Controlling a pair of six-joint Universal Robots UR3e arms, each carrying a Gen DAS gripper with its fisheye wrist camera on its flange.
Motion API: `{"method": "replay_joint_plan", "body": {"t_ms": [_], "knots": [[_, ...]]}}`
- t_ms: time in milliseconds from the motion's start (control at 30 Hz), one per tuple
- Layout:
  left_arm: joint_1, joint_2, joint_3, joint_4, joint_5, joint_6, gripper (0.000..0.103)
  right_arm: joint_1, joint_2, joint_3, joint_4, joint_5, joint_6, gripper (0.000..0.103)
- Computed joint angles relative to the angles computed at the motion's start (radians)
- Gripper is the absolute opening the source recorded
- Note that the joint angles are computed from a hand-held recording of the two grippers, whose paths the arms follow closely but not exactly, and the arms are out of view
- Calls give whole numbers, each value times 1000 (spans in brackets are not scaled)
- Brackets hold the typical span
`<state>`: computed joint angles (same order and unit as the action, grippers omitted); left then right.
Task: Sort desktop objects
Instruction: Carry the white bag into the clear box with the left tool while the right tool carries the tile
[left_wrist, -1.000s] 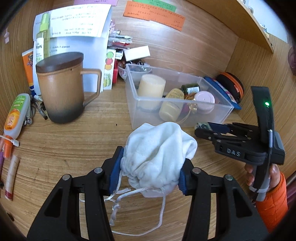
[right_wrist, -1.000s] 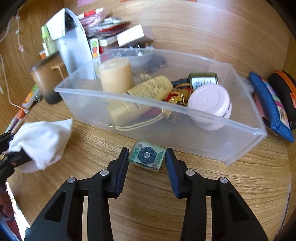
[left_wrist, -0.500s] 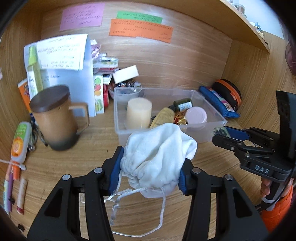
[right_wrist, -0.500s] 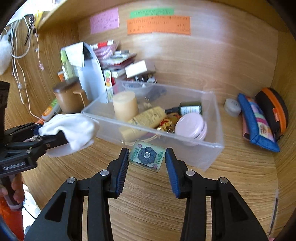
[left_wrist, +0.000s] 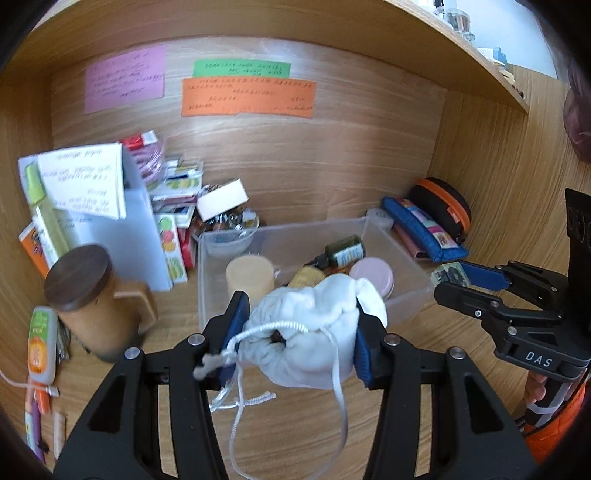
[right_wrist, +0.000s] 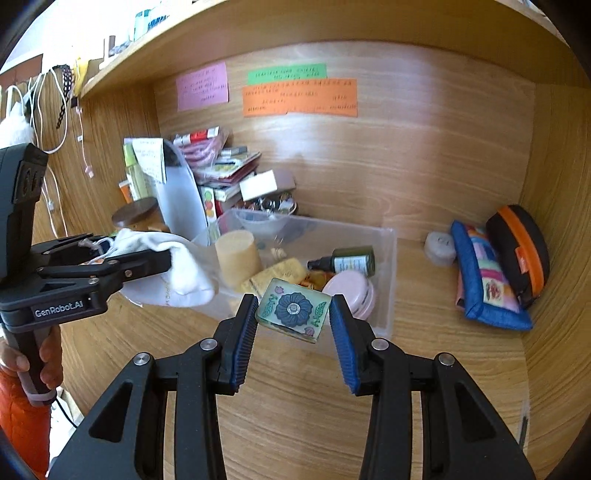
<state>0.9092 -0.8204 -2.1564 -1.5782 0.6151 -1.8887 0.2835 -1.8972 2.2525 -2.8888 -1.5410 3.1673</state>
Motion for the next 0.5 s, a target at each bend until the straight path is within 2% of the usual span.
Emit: {"method": "replay_joint_plan", "body": {"t_ms": [67,133,267,400,500], "knots": [[-66,-55,-1,137,7,-97,49,-20,-5,-10,5,15,-8,37],[-120,-114,8,234,18,-161,37,-39,3,-24,5,26,-14,37],[-269,-288,15,562,116,-368,36,-73,43,-57,0,52,-29,37],[-278,-347,21,567,131,-355,36,-97,97,-88,4,77,-33,37],[-222,-307,16,422,109,-242,36,-107,106,-83,3,99,-40,37]]}}
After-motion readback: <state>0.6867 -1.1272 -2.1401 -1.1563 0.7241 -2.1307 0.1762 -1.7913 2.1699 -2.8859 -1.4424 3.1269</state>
